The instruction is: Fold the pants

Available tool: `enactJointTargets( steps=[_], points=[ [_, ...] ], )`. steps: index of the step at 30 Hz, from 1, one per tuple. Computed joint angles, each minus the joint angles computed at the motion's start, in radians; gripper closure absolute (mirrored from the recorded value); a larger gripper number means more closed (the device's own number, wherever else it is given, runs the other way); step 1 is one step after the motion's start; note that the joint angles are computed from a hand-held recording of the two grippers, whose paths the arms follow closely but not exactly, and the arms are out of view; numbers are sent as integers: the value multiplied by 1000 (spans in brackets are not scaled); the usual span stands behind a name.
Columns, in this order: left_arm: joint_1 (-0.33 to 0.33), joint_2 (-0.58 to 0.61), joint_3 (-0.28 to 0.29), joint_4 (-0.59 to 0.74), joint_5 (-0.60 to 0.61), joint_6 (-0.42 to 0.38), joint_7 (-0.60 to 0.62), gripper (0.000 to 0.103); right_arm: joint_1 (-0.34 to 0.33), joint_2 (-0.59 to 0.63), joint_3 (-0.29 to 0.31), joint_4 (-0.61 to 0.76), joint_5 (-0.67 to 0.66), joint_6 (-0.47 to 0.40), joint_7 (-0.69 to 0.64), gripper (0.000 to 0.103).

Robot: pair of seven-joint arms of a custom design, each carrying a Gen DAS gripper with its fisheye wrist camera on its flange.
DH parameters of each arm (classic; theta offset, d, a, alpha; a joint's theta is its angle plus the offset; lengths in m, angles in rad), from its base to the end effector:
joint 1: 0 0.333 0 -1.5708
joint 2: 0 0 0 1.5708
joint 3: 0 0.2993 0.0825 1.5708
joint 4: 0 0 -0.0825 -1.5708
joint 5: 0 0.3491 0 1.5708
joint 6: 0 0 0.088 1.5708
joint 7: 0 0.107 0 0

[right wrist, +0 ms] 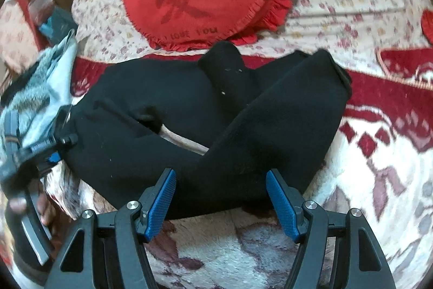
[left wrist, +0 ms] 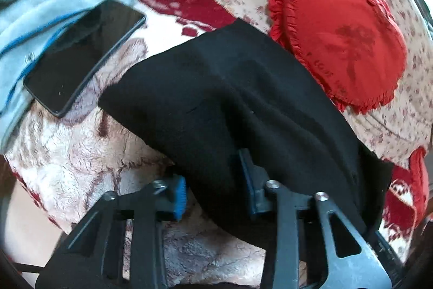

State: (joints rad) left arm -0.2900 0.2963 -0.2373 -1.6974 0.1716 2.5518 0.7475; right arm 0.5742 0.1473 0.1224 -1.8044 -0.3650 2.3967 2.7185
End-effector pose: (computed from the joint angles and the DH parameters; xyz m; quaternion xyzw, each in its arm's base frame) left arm 0.5678 -0.3135 0.4877 -0.7462 0.6032 -0.2743 0.0647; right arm 0.4689 0.3835 0.5061 -0.5950 0.7605 -0.1100 0.2355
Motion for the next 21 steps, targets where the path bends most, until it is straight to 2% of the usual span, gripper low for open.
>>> enactJointTargets(
  steps=[1, 6, 10, 12, 15, 18, 20, 21],
  points=[
    [-7, -5, 3, 2, 19, -9, 5, 84, -1, -5, 0, -7, 5, 8, 7, 35],
    [-6, -76, -4, -70, 36, 10, 23, 93, -2, -30, 2, -24, -11, 6, 50, 35],
    [-6, -152, -12, -161, 29, 34, 31, 93, -1, -55, 9, -25, -77, -61, 105, 35],
    [-9, -153, -12, -166, 38, 17, 32, 93, -13, -59, 12, -26, -62, -77, 109, 35],
    [-2, -158, -15, -175, 0, 9, 38, 93, -33, -63, 12, -35, -17, -56, 115, 35],
    [-20, -164, -10, -173, 73, 0, 6, 93, -47, -59, 12, -43, 31, 1, 126, 35],
    [-29, -160, -9, -162, 111, -15, -9, 93, -44, -26, 10, 5, 27, -46, 129, 35],
    [-29, -162, -9, -167, 113, -12, -12, 93, -40, 6, 8, 54, 27, -103, 118, 35]
  ],
)
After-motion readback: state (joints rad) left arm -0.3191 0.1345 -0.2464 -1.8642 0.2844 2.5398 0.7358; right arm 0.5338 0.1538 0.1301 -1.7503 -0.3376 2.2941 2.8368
